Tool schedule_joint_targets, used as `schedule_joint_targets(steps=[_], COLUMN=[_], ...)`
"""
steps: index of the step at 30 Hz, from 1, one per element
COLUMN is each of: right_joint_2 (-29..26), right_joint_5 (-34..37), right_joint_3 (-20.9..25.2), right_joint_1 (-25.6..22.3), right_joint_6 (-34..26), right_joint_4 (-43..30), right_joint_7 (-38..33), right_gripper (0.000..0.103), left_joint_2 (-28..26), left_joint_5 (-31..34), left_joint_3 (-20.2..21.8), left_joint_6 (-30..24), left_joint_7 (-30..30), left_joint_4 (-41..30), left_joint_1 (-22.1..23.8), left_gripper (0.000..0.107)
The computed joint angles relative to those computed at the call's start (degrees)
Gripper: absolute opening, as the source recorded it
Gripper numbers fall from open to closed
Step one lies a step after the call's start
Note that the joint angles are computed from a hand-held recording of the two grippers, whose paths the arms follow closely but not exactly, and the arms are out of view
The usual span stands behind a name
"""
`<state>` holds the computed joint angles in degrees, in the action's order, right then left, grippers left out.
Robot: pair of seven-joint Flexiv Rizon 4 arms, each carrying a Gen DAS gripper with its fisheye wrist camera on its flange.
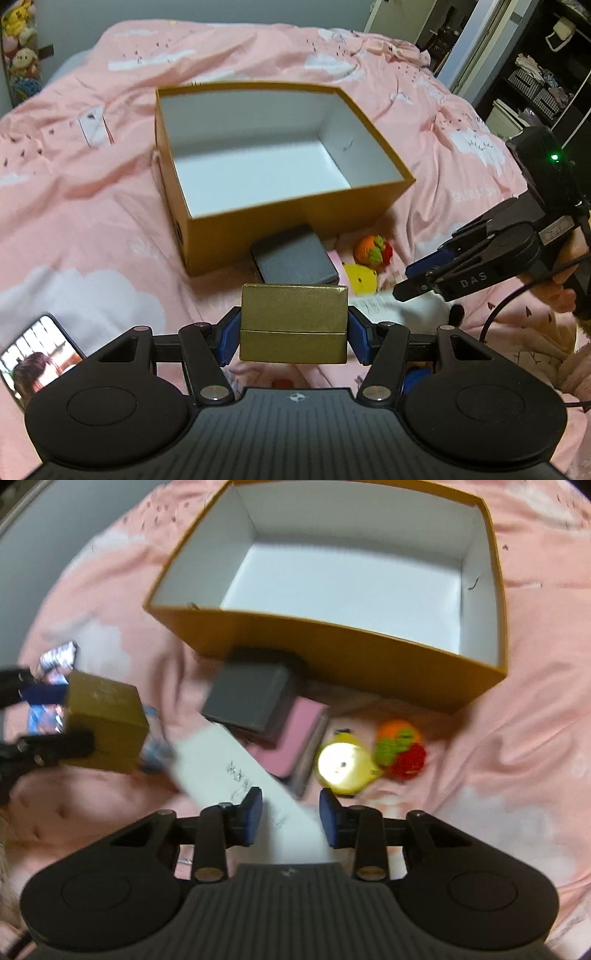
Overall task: Organize objects
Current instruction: 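Carry the gold box over the orange box while the right gripper carries the white case there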
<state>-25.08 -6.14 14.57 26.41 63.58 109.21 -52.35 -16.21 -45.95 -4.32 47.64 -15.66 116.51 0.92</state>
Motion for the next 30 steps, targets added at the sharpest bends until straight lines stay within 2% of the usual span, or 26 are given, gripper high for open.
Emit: schedule_joint_targets(steps=[3, 5, 8, 11, 16, 21, 23, 25, 30], right_joint_2=[-0.29, -0.76, -2.71, -5.58, -9.99, -13.52, -14.33, -15.38, -16.69], right_joint_5=[1.86, 1.84, 0.82, 2.19, 3.15, 5.4, 5.2, 4.99, 6.56], right_joint_3=[1.87, 2.82, 4.38, 6.65, 6.22, 4.62, 3.79, 3.22, 2.59], right_joint_1=[-1.44, -1.91, -2.53, -3.96, -3.08, -1.75, -0.99, -0.42, -0.21], right_joint_6=[0.96, 2.71, 1.44, -5.09, -15.47, -24.02, -25.67, -27.22, -28.52], right_joint_4=[-0.1, -0.5, -3.35, -8.91, -17.05, -23.35, -24.37, -25.39, -27.02], right_joint_7=[-4.2, -8.45, -17.64, -27.72, -41.32, -47.52, -49.84, -52.06, -53.89], right_gripper=[0.04, 0.057, 0.062, 0.062, 0.065, 0.067, 0.076, 0.08, 0.077], left_joint_2=[-0.29, -0.17, -0.05, -0.07, -0.82, -1.82, -2.21, -2.49, -3.03], left_joint_5=[0.61, 1.03, 2.1, 2.9, 4.05, 5.2, 5.69, 6.11, 6.35], left_joint_3=[0.04, 0.02, 0.07, 0.06, 0.01, -0.06, -0.11, -0.14, -0.32], left_joint_6=[0.01, 0.42, 1.22, 1.73, 2.01, 1.43, 0.94, 0.58, 0.67], left_joint_7=[-0.3, -0.17, -0.48, -0.99, -2.6, -4.07, -4.52, -4.99, -5.72], left_joint_4=[0.24, 0.55, 0.82, 0.98, 0.45, -0.52, -0.96, -1.26, -1.43], left_joint_1=[-0.18, -0.37, -0.74, -0.91, -0.91, -0.37, -0.15, 0.0, 0.31], left_gripper=[0.067, 0.067, 0.067, 0.067, 0.067, 0.067, 0.067, 0.067, 0.067])
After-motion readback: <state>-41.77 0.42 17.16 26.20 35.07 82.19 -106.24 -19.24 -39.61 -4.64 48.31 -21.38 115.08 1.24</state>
